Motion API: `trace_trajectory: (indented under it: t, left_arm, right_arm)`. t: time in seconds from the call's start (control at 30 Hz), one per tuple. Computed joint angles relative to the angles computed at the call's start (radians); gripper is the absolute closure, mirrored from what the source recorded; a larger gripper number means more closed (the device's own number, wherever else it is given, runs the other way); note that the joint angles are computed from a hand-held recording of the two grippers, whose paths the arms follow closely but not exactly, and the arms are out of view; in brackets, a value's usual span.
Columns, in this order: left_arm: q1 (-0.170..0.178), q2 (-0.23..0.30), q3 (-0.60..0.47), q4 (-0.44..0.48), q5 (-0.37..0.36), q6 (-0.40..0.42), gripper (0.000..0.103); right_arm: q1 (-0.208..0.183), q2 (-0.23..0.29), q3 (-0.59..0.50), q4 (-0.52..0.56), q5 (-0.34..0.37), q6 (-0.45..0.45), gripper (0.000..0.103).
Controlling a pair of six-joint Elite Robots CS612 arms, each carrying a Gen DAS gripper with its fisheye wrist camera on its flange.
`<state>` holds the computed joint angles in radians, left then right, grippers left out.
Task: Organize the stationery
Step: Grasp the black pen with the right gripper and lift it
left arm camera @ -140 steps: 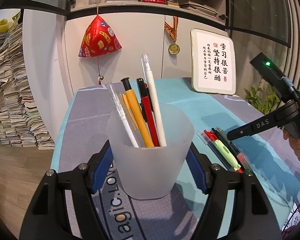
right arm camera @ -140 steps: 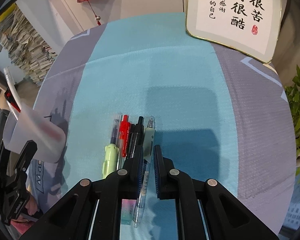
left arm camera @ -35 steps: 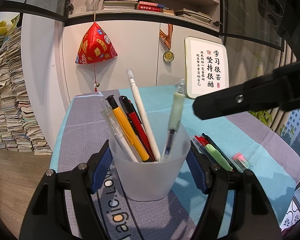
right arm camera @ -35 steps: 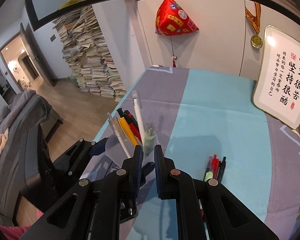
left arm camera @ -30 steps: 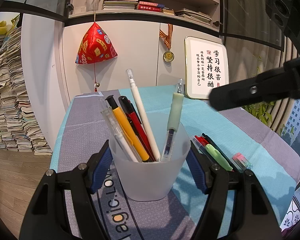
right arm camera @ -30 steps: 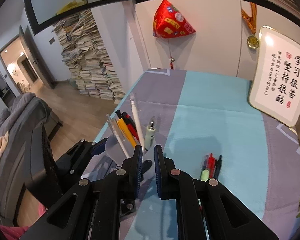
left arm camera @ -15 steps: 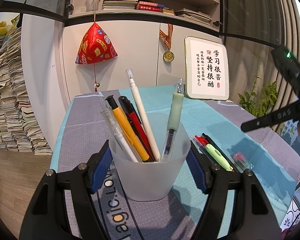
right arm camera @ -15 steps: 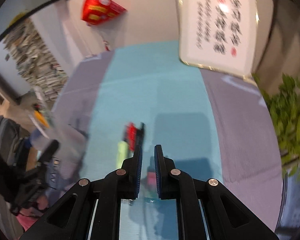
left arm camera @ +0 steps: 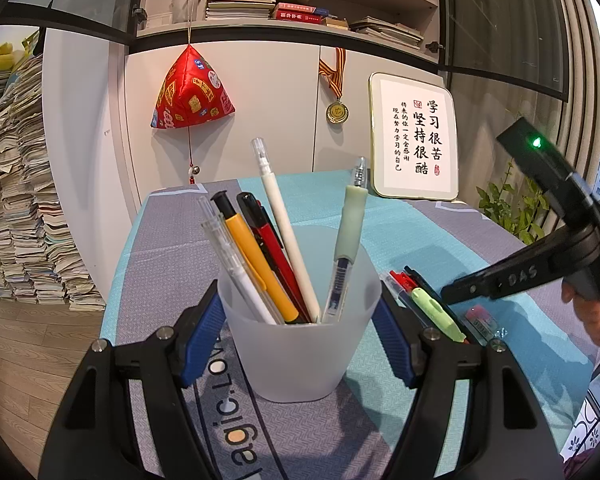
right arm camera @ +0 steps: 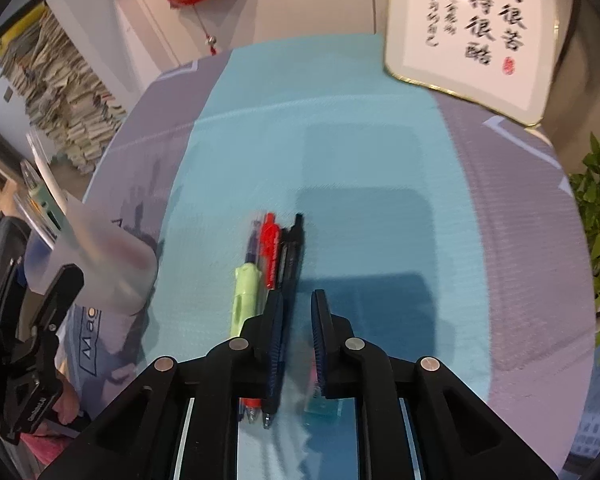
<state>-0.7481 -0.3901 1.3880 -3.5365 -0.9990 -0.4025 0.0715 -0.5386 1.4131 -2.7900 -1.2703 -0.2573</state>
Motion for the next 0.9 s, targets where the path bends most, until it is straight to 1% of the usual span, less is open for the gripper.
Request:
trace_trajectory:
  t: [0.1,0.23,0.3,0.33,0.37,0.47,0.5,0.63,0.7,0.8,0.87,0.9]
  left_arm:
    - [0.0,0.0,0.0,0.0,0.0,0.0,0.033]
    - [0.0,0.0,0.0,0.0,0.0,0.0,0.033]
    - [0.0,0.0,0.0,0.0,0.0,0.0,0.033]
    - [0.0,0.0,0.0,0.0,0.0,0.001,0.033]
    - [0.0,0.0,0.0,0.0,0.0,0.001,0.033]
    - [0.0,-0.001,0.001,-0.001,0.0,0.0,0.033]
    - [0.0,-0.001,0.001,-0.001,0.0,0.0,0.033]
    - [0.0,-0.001,0.001,-0.001,0.0,0.001,0.033]
    - [0.0,-0.001,0.001,-0.001,0.0,0.001,0.033]
    - [0.0,-0.001,0.001,-0.002,0.0,0.001,0.033]
    - [0.0,-0.001,0.001,-0.002,0.0,0.001,0.033]
    - [0.0,-0.001,0.001,-0.002,0.0,0.001,0.033]
  right_arm:
    - [0.008,0.006,-0.007,0.01,-0.012,-0.013,0.082]
    - [0.012,0.01,-0.01,0.001,-0.04,-0.022,0.081]
    - [0.015,0.011,-0.013,0.01,-0.064,-0.032,0.081]
    - [0.013,0.012,-0.015,0.02,-0.052,-0.038,0.082]
    - [0.013,0.013,-0.017,0.025,-0.053,-0.041,0.082]
    - [0.019,0.014,-0.015,0.0,-0.124,-0.035,0.084]
    - [0.019,0.014,-0.016,-0.004,-0.137,-0.038,0.084]
    - [0.01,0.012,-0.016,-0.001,-0.135,-0.034,0.086]
    - [0.007,0.012,-0.022,0.018,-0.124,-0.034,0.086]
    - [-0.001,0.017,-0.039,0.046,-0.099,0.005,0.086]
    - [-0.005,0.022,-0.053,0.05,-0.094,0.046,0.083]
    - [-0.006,0.025,-0.06,0.05,-0.094,0.058,0.08]
